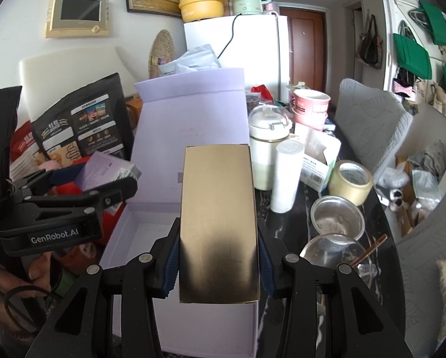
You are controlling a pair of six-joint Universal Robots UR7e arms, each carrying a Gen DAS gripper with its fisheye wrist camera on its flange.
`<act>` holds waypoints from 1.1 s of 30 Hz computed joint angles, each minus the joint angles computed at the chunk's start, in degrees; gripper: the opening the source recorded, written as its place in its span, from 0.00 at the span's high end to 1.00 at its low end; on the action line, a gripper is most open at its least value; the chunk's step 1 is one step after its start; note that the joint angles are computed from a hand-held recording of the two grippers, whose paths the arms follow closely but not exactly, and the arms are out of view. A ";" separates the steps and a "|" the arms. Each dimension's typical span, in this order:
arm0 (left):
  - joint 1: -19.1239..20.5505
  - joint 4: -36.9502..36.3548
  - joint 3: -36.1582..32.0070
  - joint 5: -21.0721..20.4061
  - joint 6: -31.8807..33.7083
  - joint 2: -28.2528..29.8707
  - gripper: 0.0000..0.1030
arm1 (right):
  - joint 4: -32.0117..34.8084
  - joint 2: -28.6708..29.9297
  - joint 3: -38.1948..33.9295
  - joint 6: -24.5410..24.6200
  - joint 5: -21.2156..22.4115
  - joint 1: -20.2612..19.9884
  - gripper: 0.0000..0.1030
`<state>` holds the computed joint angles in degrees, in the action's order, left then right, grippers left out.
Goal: Organize rigid objects
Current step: 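Carry the purple box with the left tool while the right tool carries the tan box toward the white box, then lower both boxes into the white box and open both tools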
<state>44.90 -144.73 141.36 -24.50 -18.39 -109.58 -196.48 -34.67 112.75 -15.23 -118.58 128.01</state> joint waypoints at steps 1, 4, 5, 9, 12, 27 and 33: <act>0.52 -0.58 -0.13 -0.12 0.28 0.61 0.09 | 0.90 0.23 -0.40 0.31 -0.21 -0.21 0.57; 2.61 -1.93 -0.88 -2.25 0.91 2.38 0.09 | 2.02 0.99 -1.07 -0.04 -0.63 -0.87 0.57; 3.07 -2.40 -0.98 -2.73 1.42 2.97 0.09 | 2.65 1.10 -1.27 0.18 -0.75 -1.07 0.57; 5.18 -2.74 -1.54 -2.67 2.24 5.76 0.09 | 3.31 1.80 -1.88 0.33 -1.69 -1.42 0.57; 7.07 -2.66 -2.34 -3.70 1.87 7.02 0.09 | 3.18 2.38 -2.27 -0.13 -2.43 -1.40 0.57; 8.45 3.69 -4.13 -4.75 -2.46 9.59 0.08 | 7.67 4.69 -4.45 1.52 -3.46 -2.26 0.57; 9.47 11.92 -6.37 -5.18 -7.20 10.54 0.08 | 8.82 4.65 -4.71 2.86 -4.57 -2.10 0.56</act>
